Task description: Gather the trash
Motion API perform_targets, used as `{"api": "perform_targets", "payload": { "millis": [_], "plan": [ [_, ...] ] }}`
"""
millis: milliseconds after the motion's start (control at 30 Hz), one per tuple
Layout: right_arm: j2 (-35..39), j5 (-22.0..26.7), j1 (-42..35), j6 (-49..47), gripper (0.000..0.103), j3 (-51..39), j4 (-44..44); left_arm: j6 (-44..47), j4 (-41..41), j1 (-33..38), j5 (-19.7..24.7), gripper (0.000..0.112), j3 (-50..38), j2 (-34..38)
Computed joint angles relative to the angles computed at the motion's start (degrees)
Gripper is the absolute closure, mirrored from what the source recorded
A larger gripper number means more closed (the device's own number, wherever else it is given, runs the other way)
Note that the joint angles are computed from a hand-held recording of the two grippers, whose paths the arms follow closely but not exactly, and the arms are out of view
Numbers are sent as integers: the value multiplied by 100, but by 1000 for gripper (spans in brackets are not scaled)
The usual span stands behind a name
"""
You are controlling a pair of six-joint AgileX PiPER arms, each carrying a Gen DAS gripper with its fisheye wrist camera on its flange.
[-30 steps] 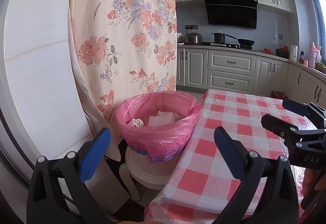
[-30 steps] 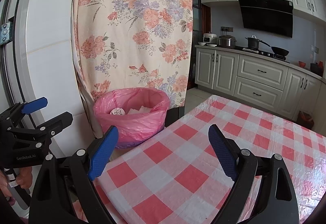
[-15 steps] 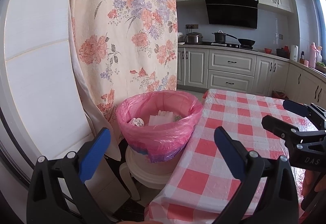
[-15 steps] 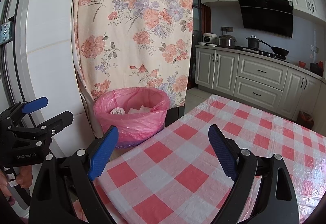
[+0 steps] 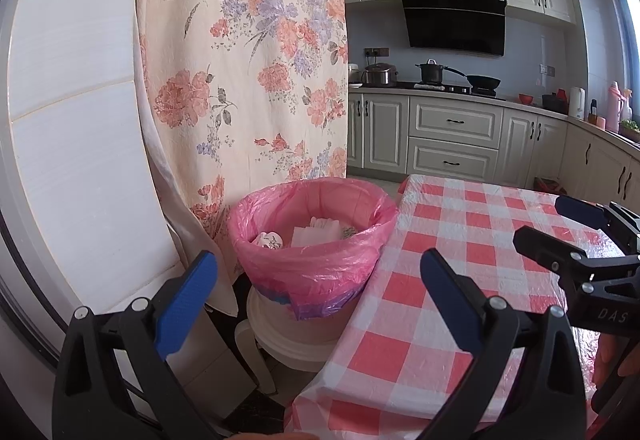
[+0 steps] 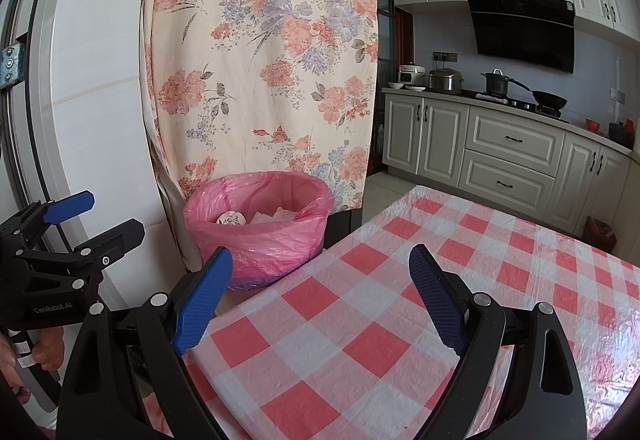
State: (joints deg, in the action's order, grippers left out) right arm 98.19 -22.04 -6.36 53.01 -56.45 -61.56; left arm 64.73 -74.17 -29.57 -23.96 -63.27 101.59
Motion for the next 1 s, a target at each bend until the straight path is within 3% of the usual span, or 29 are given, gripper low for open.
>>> {"api": "perform_targets", "payload": {
  "millis": [800,1000],
  "plan": [
    [-3,-39,-10,-31,19,27,8,-1,4,60,102,14,-14,1],
    [6,-104,-32,-117,19,74,46,310,-323,28,148,14,-121,95]
  ]
}}
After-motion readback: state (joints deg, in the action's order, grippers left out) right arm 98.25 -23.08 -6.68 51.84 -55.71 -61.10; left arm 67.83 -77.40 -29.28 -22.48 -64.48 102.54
